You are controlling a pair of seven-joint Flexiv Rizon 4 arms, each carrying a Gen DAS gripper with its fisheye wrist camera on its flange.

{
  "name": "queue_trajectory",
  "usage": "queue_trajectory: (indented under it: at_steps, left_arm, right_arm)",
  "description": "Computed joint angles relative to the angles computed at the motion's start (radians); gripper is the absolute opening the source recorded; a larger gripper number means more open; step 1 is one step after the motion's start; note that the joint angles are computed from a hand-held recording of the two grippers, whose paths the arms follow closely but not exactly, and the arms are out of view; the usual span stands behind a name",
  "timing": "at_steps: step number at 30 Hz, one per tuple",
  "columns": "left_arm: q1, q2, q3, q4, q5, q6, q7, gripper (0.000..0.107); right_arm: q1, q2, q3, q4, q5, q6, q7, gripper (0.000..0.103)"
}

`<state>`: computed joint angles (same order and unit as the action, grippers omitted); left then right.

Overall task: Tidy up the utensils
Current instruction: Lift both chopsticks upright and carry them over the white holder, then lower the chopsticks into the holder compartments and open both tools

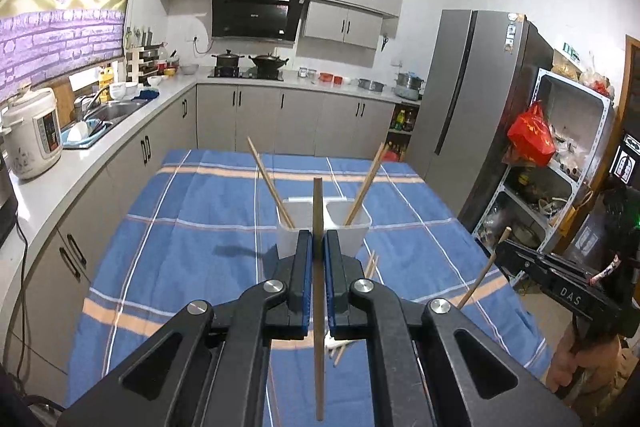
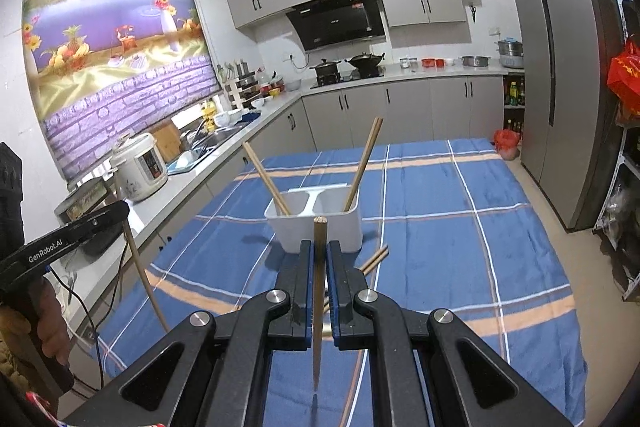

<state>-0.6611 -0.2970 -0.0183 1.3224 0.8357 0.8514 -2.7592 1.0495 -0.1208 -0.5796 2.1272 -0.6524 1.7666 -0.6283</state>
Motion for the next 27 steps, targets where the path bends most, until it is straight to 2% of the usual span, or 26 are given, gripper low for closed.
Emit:
queue_trajectory:
  at_steps: [7, 11, 15, 17, 22, 25, 27]
  left_arm:
    - [0.032, -0.038, 0.024, -0.069, -0.004, 0.027, 0.019, 0.005]
    - [0.060, -0.082, 0.049, -0.137, -0.028, 0.064, 0.043, 0.005]
    - [0.081, -0.147, 0.085, -0.236, -0.055, 0.100, 0.067, 0.005]
    - [0.094, -0.192, 0.103, -0.303, -0.082, 0.121, 0.083, 0.005]
    - [0.126, -0.331, 0.135, -0.497, -0.167, 0.125, 0.159, 0.005]
    - [0.139, -0.443, 0.153, -0.653, -0.218, 0.082, 0.229, 0.005]
    - [0.147, -0.514, 0.161, -0.747, -0.257, 0.044, 0.279, 0.005]
  right_arm:
    - [-0.202, -0.058, 0.212, -0.114, 0.024, -0.048, -0.028, 0.006]
    - [-0.394, -0.106, 0.436, -0.230, 0.084, -0.100, -0.098, 0.006]
    - [-0.479, -0.152, 0.524, -0.349, 0.100, -0.113, -0.129, 0.006]
    - [-0.487, -0.179, 0.527, -0.411, 0.103, -0.114, -0.137, 0.006]
    - [-0.395, -0.262, 0.380, -0.553, 0.070, -0.102, -0.081, 0.006]
    - [-0.416, -0.335, 0.400, -0.661, 0.090, -0.136, -0.090, 0.006]
    - [-0.408, -0.379, 0.382, -0.714, 0.085, -0.167, -0.087, 0.006]
